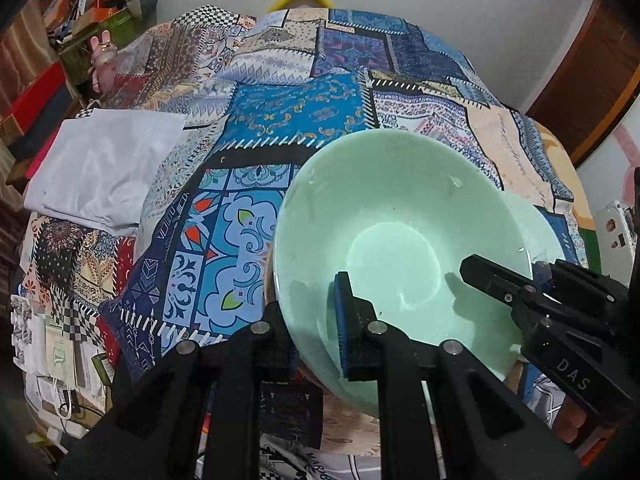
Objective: Organize plates and bowls
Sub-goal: 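Lower the mint green bowl into the dotted bowl with the left gripper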
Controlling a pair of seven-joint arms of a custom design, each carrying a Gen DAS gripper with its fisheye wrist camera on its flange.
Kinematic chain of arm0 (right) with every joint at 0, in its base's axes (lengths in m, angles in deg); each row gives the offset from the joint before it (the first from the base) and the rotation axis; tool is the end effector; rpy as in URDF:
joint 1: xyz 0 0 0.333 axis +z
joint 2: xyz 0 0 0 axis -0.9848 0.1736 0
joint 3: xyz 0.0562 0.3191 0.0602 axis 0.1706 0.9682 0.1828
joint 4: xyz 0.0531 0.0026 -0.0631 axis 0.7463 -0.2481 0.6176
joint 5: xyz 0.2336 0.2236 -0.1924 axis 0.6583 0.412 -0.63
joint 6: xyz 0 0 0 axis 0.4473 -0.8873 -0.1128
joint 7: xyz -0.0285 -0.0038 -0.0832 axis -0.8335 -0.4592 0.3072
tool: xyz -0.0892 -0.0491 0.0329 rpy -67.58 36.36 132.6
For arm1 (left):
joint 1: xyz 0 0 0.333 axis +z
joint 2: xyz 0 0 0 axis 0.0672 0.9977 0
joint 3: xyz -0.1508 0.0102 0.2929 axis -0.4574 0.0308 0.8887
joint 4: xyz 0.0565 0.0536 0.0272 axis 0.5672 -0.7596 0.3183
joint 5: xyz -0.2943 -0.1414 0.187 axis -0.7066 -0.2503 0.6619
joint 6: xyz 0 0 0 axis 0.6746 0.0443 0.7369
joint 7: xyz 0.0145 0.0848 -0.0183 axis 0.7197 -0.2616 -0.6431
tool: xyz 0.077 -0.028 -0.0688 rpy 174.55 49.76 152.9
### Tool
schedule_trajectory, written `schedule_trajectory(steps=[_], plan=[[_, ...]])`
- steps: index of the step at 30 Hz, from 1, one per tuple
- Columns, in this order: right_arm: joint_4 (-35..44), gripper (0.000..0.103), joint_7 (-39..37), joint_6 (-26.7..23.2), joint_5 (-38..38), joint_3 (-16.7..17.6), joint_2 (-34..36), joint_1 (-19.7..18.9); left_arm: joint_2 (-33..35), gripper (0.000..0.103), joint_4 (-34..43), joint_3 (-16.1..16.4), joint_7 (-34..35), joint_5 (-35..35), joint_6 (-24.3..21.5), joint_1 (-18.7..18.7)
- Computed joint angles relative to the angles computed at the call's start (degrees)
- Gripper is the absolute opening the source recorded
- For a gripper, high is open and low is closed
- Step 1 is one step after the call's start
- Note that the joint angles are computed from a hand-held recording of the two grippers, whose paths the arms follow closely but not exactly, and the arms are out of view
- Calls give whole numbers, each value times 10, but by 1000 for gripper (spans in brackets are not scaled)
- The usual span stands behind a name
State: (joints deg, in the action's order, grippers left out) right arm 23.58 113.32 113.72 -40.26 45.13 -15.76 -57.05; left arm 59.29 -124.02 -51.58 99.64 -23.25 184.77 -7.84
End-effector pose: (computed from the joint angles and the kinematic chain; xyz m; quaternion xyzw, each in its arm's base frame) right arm 0.7508 0.3673 0.3287 -0.8412 0.4428 -0.0133 0.3100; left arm 0.6574 -0.2347 0.3312 -0.7800 0.5742 -0.1984 0.1501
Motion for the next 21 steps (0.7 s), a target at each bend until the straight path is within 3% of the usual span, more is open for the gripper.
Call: schedule_trajectory(steps=[21], plan=[[28, 19, 1, -37, 4, 5, 12, -9, 17, 15, 16, -15, 44, -32, -13, 12]])
